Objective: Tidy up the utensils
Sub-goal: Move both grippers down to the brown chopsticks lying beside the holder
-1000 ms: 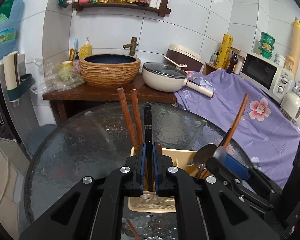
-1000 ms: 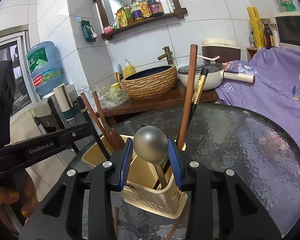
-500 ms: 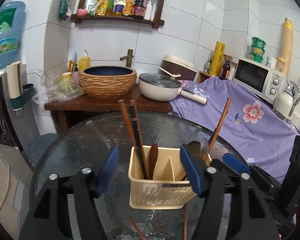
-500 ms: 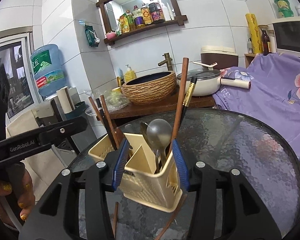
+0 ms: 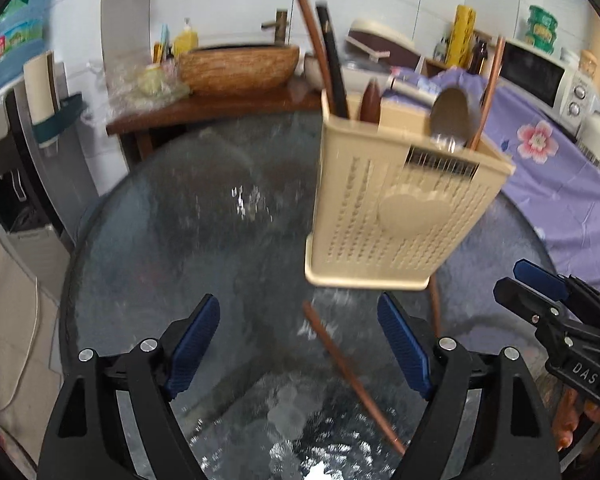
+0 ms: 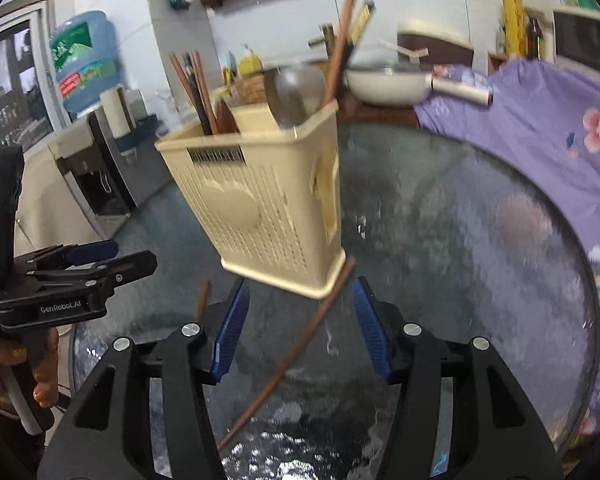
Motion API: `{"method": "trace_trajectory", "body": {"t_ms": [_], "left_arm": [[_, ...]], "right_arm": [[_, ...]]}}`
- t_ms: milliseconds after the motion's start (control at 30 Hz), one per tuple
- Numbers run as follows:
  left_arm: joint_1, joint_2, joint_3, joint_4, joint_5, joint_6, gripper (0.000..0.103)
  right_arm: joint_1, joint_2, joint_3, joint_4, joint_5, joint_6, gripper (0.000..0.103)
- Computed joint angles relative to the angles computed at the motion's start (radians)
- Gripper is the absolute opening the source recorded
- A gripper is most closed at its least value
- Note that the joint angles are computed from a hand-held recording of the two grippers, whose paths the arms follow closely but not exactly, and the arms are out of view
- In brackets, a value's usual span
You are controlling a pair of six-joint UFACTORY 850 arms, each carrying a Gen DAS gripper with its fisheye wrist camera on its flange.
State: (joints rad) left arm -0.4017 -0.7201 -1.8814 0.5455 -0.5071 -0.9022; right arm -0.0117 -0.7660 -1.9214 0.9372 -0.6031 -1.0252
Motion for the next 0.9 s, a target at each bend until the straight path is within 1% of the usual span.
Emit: {"method": "trace_trajectory", "body": {"t_ms": [33,100,167,233,300,367,433,500,533,700,733,833,900], "left_arm": [[0.001,-0.007,0.000,-0.028,-0.005,0.020,0.079],[-0.001,-0.027,-0.009,-0.056,-0.021,0.039,0.078],[-0.004,-0.053,-0.033,-0.066,-0.043,0.059,0.078],[-0.008,-0.073,-0.052,-0.082,-0.056,0.083,0.076],[-0.010,-0.101,-0.085,-0.113,-0.075,0.120,0.072],[-0.012,-0.124,-0.115,-0.124,-0.097,0.139,0.063],[-0.011,-0.139,-0.132,-0.139,-0.109,0.149,0.059],[-0.008,-0.155,-0.153,-0.180,-0.114,0.175,0.057],[-0.007,-0.164,-0.164,-0.201,-0.121,0.193,0.053],[-0.015,-0.181,-0.189,-0.155,-0.147,0.171,0.045],[-0.017,-0.185,-0.195,-0.149,-0.152,0.168,0.041],[-0.020,-0.179,-0.187,-0.142,-0.152,0.159,0.033],[-0.017,-0.175,-0.181,-0.143,-0.149,0.157,0.030]], "right_arm": [[0.003,-0.010,-0.007,-0.046,-0.003,0.041,0.054],[0.012,-0.016,-0.001,-0.121,0.023,0.097,0.054],[0.015,-0.021,0.004,-0.156,0.033,0.138,0.054],[0.014,-0.030,-0.002,-0.182,0.027,0.177,0.054],[0.014,-0.034,-0.002,-0.202,0.033,0.201,0.054],[0.016,-0.042,-0.013,-0.225,0.027,0.224,0.054],[0.016,-0.043,-0.015,-0.232,0.021,0.231,0.054],[0.020,-0.050,-0.025,-0.262,0.014,0.253,0.054],[0.022,-0.051,-0.028,-0.274,0.013,0.263,0.054],[0.035,-0.088,-0.090,-0.352,-0.027,0.351,0.054],[0.037,-0.100,-0.110,-0.369,-0.043,0.373,0.054],[0.044,-0.136,-0.169,-0.394,-0.085,0.425,0.053],[0.052,-0.154,-0.199,-0.416,-0.097,0.464,0.052]]}}
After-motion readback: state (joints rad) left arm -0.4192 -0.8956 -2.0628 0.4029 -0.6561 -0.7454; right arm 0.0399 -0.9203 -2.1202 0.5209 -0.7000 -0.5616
